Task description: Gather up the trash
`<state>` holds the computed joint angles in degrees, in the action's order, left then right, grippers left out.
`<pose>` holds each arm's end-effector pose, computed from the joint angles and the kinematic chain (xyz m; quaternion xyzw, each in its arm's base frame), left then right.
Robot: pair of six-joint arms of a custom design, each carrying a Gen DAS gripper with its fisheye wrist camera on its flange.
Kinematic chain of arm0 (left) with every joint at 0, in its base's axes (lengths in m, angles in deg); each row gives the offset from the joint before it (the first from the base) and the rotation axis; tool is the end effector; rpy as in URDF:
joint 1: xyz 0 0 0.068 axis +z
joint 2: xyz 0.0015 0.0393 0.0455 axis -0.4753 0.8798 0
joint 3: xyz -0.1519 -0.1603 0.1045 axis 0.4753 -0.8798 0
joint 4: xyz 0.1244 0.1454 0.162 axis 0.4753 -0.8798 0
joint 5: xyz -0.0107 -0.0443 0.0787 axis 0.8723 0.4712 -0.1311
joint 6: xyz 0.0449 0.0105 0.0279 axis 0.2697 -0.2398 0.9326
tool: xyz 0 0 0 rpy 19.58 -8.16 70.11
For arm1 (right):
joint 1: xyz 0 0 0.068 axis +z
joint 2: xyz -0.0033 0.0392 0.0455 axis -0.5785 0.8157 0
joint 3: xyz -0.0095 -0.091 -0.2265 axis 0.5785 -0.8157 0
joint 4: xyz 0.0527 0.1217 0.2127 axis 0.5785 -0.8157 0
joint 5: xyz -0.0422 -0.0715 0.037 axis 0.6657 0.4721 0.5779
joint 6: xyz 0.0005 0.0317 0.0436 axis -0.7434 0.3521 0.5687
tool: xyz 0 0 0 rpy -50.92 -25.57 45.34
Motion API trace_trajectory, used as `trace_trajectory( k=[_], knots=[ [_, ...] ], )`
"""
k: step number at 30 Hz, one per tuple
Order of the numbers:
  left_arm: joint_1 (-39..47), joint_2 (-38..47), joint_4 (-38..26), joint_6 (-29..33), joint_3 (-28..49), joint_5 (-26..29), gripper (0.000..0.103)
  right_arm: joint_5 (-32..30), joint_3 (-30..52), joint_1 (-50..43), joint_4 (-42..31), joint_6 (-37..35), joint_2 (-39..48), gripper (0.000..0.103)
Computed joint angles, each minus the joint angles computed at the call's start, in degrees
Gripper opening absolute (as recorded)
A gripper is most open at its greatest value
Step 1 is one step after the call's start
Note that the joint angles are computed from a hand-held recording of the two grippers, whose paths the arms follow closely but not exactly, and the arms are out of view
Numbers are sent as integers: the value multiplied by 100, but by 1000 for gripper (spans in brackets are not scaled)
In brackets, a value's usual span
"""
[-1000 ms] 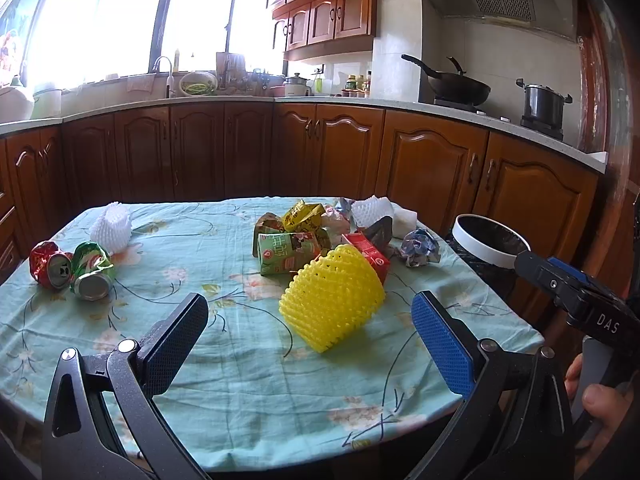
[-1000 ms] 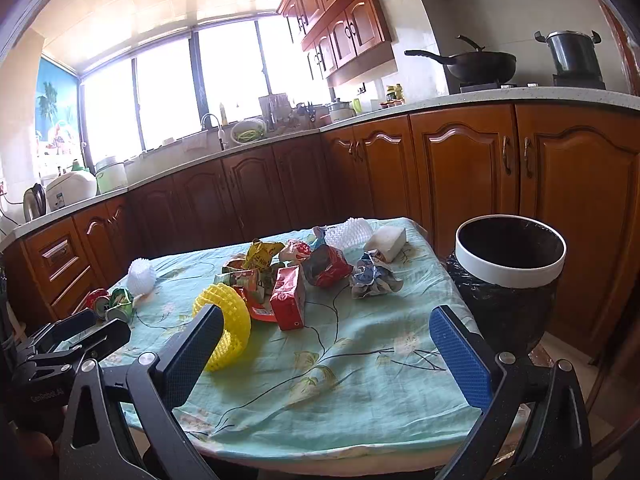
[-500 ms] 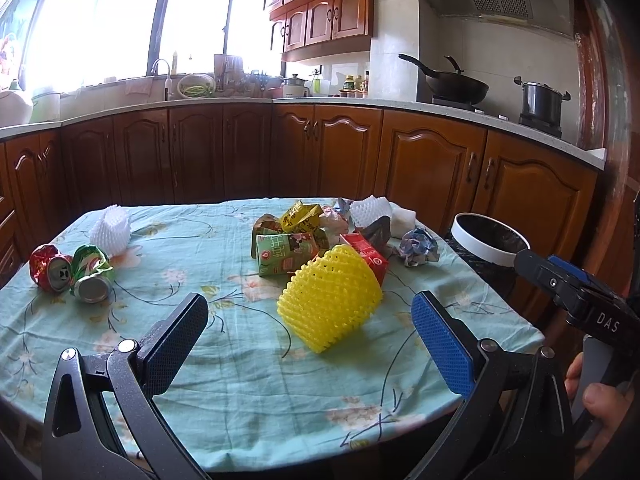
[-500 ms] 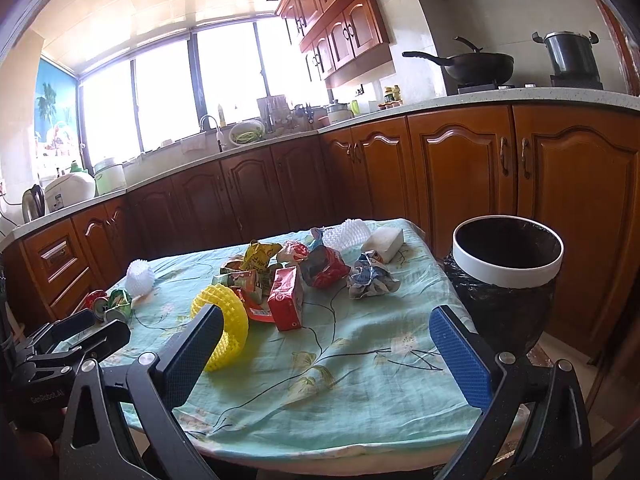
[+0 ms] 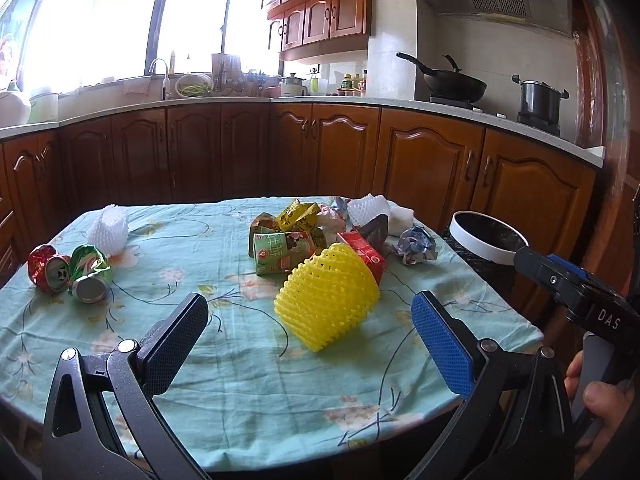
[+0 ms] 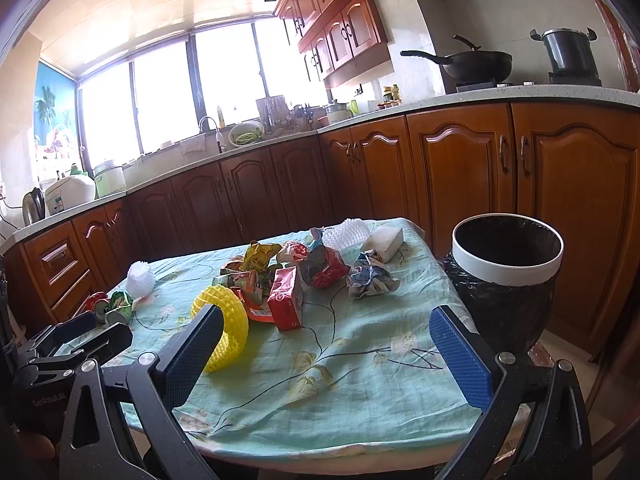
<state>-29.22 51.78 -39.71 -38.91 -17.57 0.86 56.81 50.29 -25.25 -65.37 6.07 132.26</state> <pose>0.2826 -0.0168 0.1851 0.1408 0.8304 -0.1314 0.5228 0.2181 0.0320 0.1871 0.1178 0.8187 0.0632 0.5584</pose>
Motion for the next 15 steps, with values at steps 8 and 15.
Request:
trace_trajectory(
  k=[8, 15],
  knots=[
    [-11, 33, -23, 15, 31, 5, 103, -25, 4, -7, -21, 25, 3, 103],
    [-33, 175, -27, 55, 95, -11, 103, -101, -13, -56, 45, 44, 82, 103]
  ],
)
